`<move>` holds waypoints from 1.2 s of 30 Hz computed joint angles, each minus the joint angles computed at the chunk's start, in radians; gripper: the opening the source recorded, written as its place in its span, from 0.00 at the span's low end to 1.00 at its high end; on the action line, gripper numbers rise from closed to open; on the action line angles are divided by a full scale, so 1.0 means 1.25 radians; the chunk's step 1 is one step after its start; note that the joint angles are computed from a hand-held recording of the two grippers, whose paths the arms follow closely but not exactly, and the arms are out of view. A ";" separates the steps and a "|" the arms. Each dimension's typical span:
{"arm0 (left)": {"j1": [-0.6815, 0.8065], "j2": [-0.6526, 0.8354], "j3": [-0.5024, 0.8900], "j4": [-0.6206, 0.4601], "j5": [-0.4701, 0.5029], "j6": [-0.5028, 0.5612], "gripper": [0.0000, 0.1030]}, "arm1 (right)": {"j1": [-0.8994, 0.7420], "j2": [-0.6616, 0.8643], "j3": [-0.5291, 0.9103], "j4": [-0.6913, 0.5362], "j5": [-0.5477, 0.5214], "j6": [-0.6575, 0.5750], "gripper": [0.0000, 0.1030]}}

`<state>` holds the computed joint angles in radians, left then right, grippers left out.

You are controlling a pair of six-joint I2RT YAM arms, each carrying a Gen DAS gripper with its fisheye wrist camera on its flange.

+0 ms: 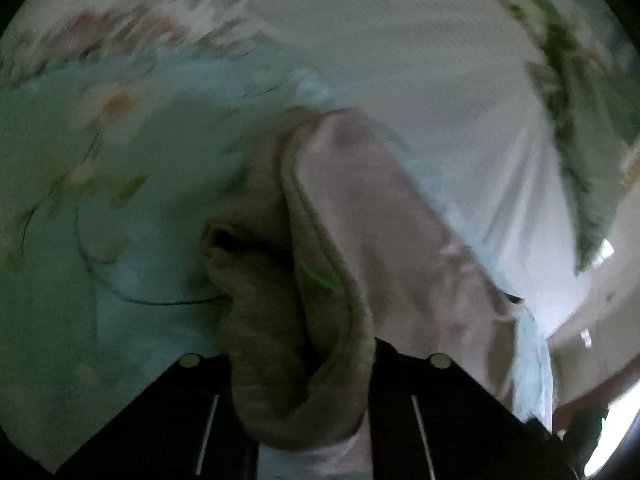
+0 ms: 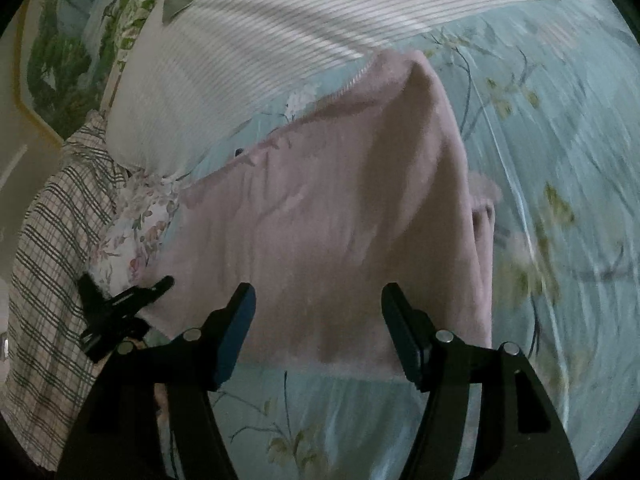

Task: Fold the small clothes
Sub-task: 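Fold the held hem over the sweater body with the left gripper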

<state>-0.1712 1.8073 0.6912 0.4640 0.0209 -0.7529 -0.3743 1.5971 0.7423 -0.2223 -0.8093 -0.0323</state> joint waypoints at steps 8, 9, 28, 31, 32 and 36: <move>-0.232 -0.014 0.154 -0.128 -0.110 0.142 0.05 | -0.015 0.109 0.157 -0.092 -0.102 -0.014 0.65; -0.268 0.012 0.192 -0.157 -0.143 0.167 0.05 | -0.013 0.122 0.173 -0.105 -0.113 -0.016 0.65; -0.389 0.183 0.328 -0.227 -0.265 0.270 0.05 | 0.226 0.439 0.535 -0.088 -0.041 0.162 0.25; -0.400 0.162 0.331 -0.247 -0.279 0.273 0.05 | 0.211 0.404 0.530 -0.078 -0.066 0.165 0.16; -0.407 0.155 0.338 -0.254 -0.281 0.270 0.05 | 0.201 0.374 0.513 -0.071 -0.070 0.155 0.15; -0.437 0.113 0.340 -0.240 -0.259 0.262 0.06 | 0.123 0.248 0.450 -0.098 -0.081 0.058 0.15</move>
